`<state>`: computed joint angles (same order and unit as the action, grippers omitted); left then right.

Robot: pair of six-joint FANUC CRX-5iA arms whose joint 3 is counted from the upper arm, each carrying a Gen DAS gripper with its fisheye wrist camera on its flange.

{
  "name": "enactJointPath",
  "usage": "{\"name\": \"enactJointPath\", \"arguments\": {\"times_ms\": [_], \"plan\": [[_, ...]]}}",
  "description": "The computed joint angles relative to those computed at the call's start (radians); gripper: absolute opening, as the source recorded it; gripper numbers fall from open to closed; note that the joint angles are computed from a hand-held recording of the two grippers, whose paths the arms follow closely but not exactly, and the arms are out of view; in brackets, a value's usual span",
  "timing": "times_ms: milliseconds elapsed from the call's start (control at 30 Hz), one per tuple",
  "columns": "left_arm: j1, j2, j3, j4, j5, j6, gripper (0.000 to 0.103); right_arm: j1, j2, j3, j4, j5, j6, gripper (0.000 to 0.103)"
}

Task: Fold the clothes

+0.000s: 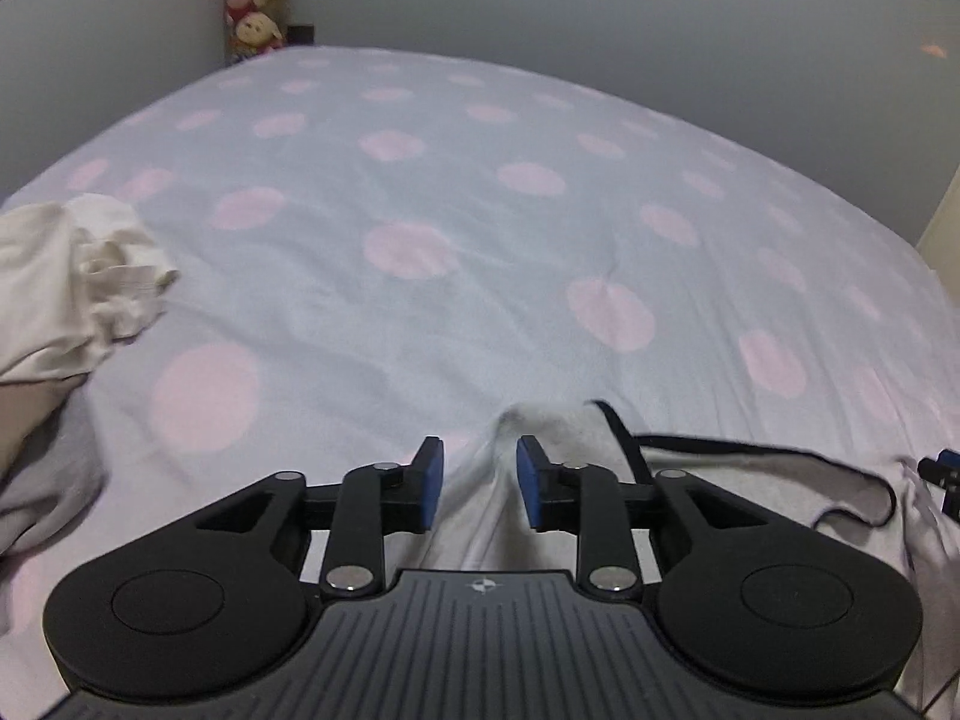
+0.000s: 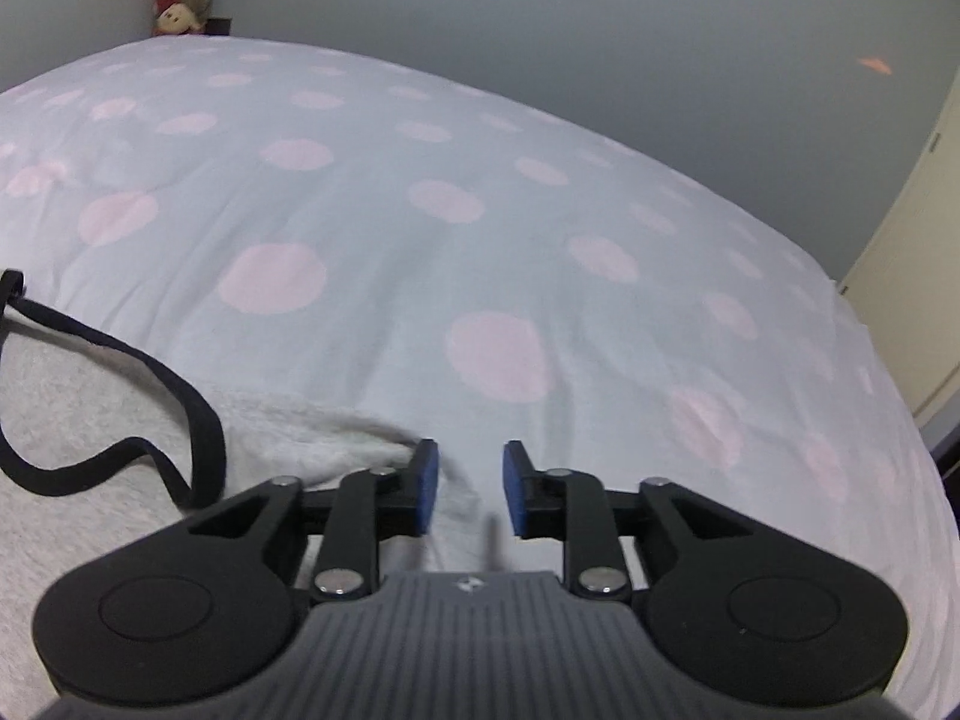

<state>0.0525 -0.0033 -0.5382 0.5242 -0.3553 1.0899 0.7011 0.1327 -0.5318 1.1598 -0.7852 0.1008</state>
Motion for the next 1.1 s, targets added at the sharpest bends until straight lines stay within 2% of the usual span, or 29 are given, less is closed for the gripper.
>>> {"name": "enactJointPath", "arguments": {"times_ms": [67, 100, 200, 300, 367, 467, 600, 733, 833, 1000, 1100], "plan": [[0.01, -0.077, -0.064, 0.012, 0.01, -0.013, 0.027, 0.009, -0.031, -0.03, 0.027, -0.014, -0.041, 0.034], [0.018, -0.115, -0.089, -0.015, 0.007, 0.006, 0.031, 0.014, -0.046, -0.043, 0.037, -0.02, -0.058, 0.034], [0.039, -0.222, -0.118, -0.218, -0.058, 0.17, 0.038, 0.039, -0.103, -0.088, 0.044, -0.003, -0.096, 0.033], [0.056, -0.304, -0.152, -0.315, -0.144, 0.244, 0.038, 0.079, -0.148, -0.115, -0.006, 0.028, -0.081, 0.032], [0.069, -0.346, -0.182, -0.332, -0.182, 0.227, 0.038, 0.111, -0.154, -0.117, -0.038, 0.024, -0.058, 0.022], [0.092, -0.385, -0.217, -0.357, -0.221, 0.195, 0.038, 0.133, -0.14, -0.109, -0.062, 0.042, -0.06, 0.018], [0.127, -0.407, -0.246, -0.373, -0.24, 0.152, 0.038, 0.136, -0.077, -0.061, -0.11, 0.083, -0.049, 0.018], [0.171, -0.405, -0.287, -0.273, -0.224, 0.031, 0.04, 0.131, 0.039, 0.034, -0.183, 0.07, 0.022, 0.018], [0.175, -0.4, -0.306, -0.239, -0.194, -0.025, 0.043, 0.105, 0.102, 0.079, -0.132, 0.074, 0.003, 0.017], [0.159, -0.358, -0.286, -0.246, -0.17, -0.009, 0.045, 0.048, 0.189, 0.176, -0.105, 0.088, -0.002, 0.015], [0.149, -0.344, -0.275, -0.266, -0.163, 0.014, 0.048, 0.028, 0.232, 0.239, -0.136, 0.078, 0.02, 0.014]]}}
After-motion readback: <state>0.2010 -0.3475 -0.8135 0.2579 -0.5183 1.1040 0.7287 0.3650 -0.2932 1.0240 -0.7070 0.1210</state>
